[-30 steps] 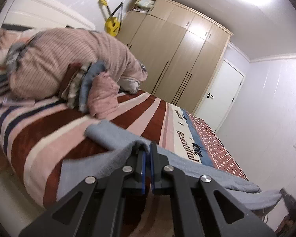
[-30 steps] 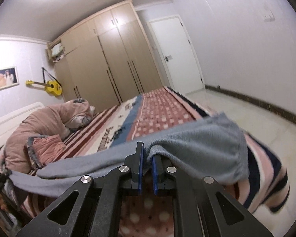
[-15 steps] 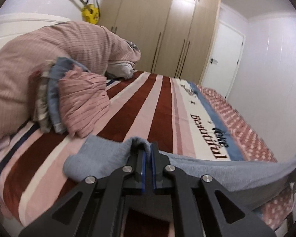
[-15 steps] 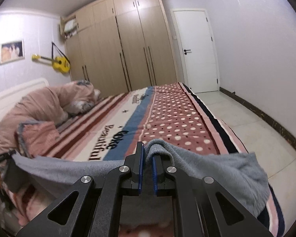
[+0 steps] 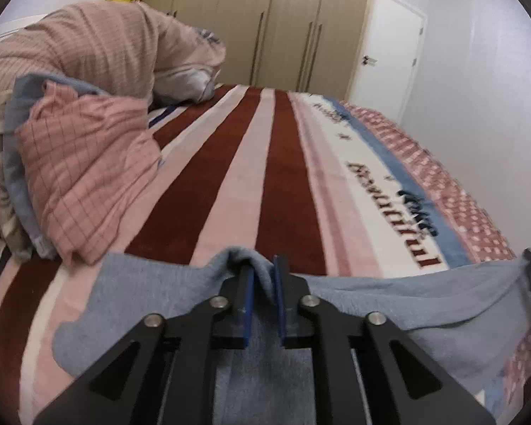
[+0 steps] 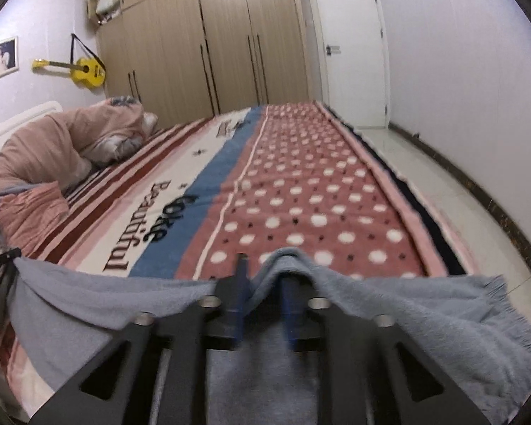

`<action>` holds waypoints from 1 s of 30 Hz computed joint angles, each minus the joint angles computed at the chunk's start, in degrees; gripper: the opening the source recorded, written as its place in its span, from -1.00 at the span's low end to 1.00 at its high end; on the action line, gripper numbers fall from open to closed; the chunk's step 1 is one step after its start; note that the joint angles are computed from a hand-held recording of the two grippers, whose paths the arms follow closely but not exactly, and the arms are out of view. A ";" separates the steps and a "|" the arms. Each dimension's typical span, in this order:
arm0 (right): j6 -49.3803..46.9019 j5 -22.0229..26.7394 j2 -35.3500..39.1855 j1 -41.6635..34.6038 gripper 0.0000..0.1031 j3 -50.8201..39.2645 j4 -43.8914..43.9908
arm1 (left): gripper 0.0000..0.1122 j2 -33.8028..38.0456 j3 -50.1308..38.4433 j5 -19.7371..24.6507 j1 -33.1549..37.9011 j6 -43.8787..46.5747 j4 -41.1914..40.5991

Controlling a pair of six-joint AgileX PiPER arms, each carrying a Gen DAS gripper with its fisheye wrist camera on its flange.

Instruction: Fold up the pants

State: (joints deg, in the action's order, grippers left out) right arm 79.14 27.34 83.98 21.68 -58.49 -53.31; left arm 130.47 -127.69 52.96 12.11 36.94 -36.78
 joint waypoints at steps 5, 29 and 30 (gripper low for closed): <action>-5.95 1.93 -1.59 1.32 0.18 -0.46 6.91 | 0.40 0.88 -8.88 13.96 1.19 4.76 0.76; 2.89 5.31 -8.30 14.19 0.27 3.99 7.52 | 0.41 -11.38 24.85 4.38 14.22 9.49 -2.88; 2.08 5.12 -7.93 14.03 0.27 3.76 8.05 | 0.41 -10.50 23.00 5.01 14.55 8.21 -3.11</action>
